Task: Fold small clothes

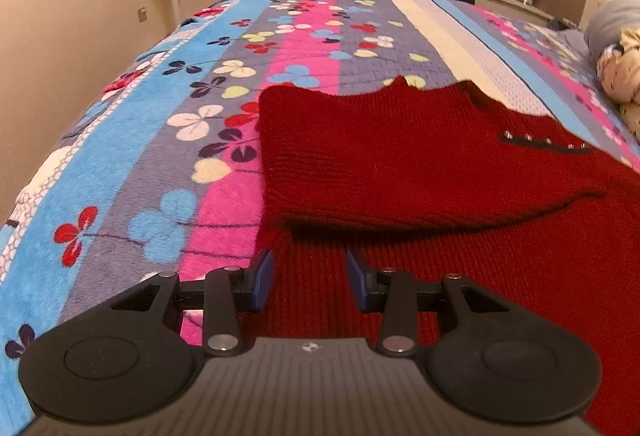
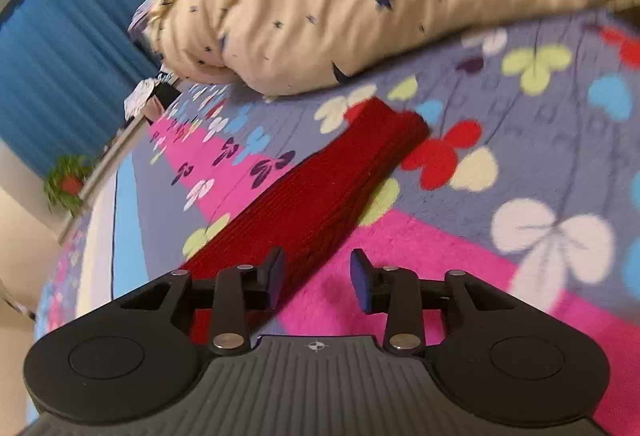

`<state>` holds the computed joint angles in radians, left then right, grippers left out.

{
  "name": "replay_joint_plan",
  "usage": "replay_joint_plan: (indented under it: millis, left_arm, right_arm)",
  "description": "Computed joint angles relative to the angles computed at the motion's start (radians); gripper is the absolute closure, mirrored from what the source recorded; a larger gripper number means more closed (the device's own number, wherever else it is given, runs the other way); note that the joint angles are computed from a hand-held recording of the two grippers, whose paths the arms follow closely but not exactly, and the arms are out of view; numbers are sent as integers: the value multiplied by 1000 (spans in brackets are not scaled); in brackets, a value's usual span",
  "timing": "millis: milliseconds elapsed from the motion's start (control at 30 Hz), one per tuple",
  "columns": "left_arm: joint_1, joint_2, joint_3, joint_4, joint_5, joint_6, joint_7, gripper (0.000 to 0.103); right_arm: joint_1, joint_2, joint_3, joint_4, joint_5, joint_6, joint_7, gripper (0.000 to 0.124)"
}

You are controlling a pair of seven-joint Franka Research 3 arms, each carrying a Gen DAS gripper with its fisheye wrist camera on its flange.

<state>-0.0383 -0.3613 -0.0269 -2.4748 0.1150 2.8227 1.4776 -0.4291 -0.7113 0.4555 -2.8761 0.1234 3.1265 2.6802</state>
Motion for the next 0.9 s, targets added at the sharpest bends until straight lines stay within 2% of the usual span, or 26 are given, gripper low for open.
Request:
replay_joint_plan:
  millis: [33, 133, 200, 300, 367, 433, 500, 600, 767, 833, 900]
  left_arm:
    - [0, 3, -2, -2, 4, 2, 3, 59]
    - [0, 9, -6, -6, 14, 10, 12, 59]
    - [0, 13, -8, -6, 19, 13, 14, 59]
    - [-1, 20, -6, -4, 15, 14, 15, 59]
    - [-3, 21, -3, -2, 10, 12, 19, 59]
    - [-5, 19, -2, -3, 6, 14, 23, 59]
    - [-7, 16, 2, -3, -1, 14, 26, 59]
    - [-4, 14, 2, 1, -10, 10, 17, 59]
    - [-9, 3, 13, 10, -34, -8, 21, 59]
    - [-6, -3, 17, 15, -43, -11, 15, 59]
    - [-6, -7, 23, 23, -59, -20, 8, 59]
  right_arm:
    - [17, 41, -27, -5, 8, 54, -6, 82]
    - [0, 122, -25, -3, 43, 169, -31, 81]
    - [-4, 156, -23, 2, 70, 213, -44, 82]
    - [-72, 167, 51, 23, 102, 212, -81, 85]
    - [-151, 143, 136, 40, 125, 161, -98, 103]
    - [-193, 128, 184, 47, 140, 146, -98, 109]
    - [-251, 88, 249, 62, 136, 102, -82, 110]
    - [-381, 24, 365, 133, 37, -7, -74, 111]
    - [-552, -26, 495, 385, -130, -284, -24, 112]
    - [-599, -29, 554, 495, -214, -301, -34, 112]
    - [-638, -29, 629, 613, -301, -272, -54, 112]
